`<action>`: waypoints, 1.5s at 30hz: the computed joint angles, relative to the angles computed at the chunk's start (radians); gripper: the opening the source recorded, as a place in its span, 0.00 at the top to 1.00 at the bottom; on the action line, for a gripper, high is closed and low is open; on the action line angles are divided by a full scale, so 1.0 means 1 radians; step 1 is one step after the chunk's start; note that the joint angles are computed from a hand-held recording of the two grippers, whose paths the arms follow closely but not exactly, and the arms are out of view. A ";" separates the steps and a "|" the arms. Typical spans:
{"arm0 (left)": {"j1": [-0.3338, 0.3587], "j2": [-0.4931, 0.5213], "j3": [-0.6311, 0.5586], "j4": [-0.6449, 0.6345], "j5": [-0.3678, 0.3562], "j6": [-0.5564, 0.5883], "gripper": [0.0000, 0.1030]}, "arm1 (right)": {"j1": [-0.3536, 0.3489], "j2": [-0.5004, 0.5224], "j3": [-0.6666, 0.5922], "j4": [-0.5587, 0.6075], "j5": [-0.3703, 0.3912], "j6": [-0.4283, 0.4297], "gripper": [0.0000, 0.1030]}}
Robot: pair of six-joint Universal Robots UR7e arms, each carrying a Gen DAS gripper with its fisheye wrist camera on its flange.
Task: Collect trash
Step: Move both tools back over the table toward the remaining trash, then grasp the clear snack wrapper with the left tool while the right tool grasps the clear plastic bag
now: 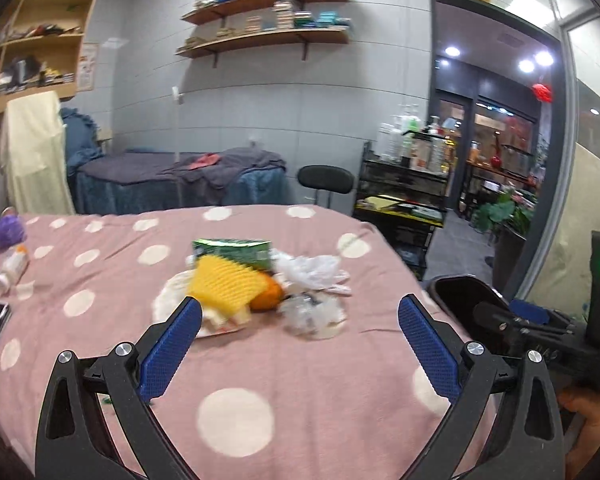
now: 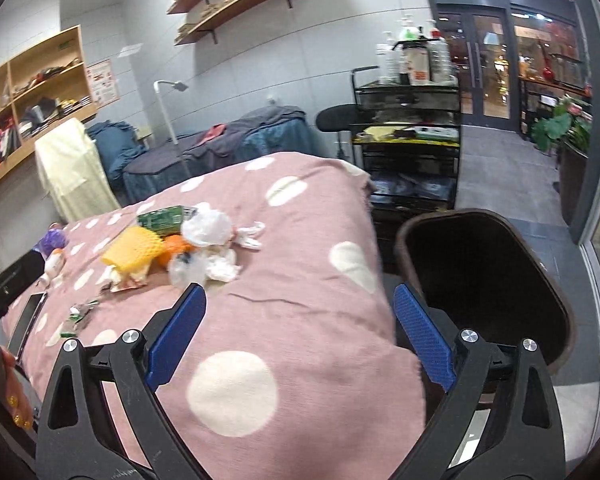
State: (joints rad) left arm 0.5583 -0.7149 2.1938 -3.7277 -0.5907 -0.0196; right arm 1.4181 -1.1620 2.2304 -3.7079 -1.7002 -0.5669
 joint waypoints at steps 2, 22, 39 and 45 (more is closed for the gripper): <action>0.004 -0.018 0.032 -0.013 0.037 -0.020 0.06 | 0.021 0.016 -0.009 0.012 0.001 -0.007 0.09; 0.213 -0.240 0.160 0.395 0.004 -0.311 0.06 | 0.138 0.122 -0.073 0.211 -0.057 -0.037 0.09; 0.341 -0.215 0.039 0.455 -0.115 -0.292 0.48 | 0.140 0.143 -0.109 0.250 -0.102 -0.026 0.09; 0.320 -0.224 0.080 0.385 -0.107 -0.310 0.50 | 0.148 0.160 -0.152 0.301 -0.113 -0.026 0.09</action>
State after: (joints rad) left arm 0.8787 -0.9392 2.2735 -3.3428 -0.6978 -0.3297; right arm 1.5660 -1.0025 2.0788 -3.4072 -1.8133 -0.5932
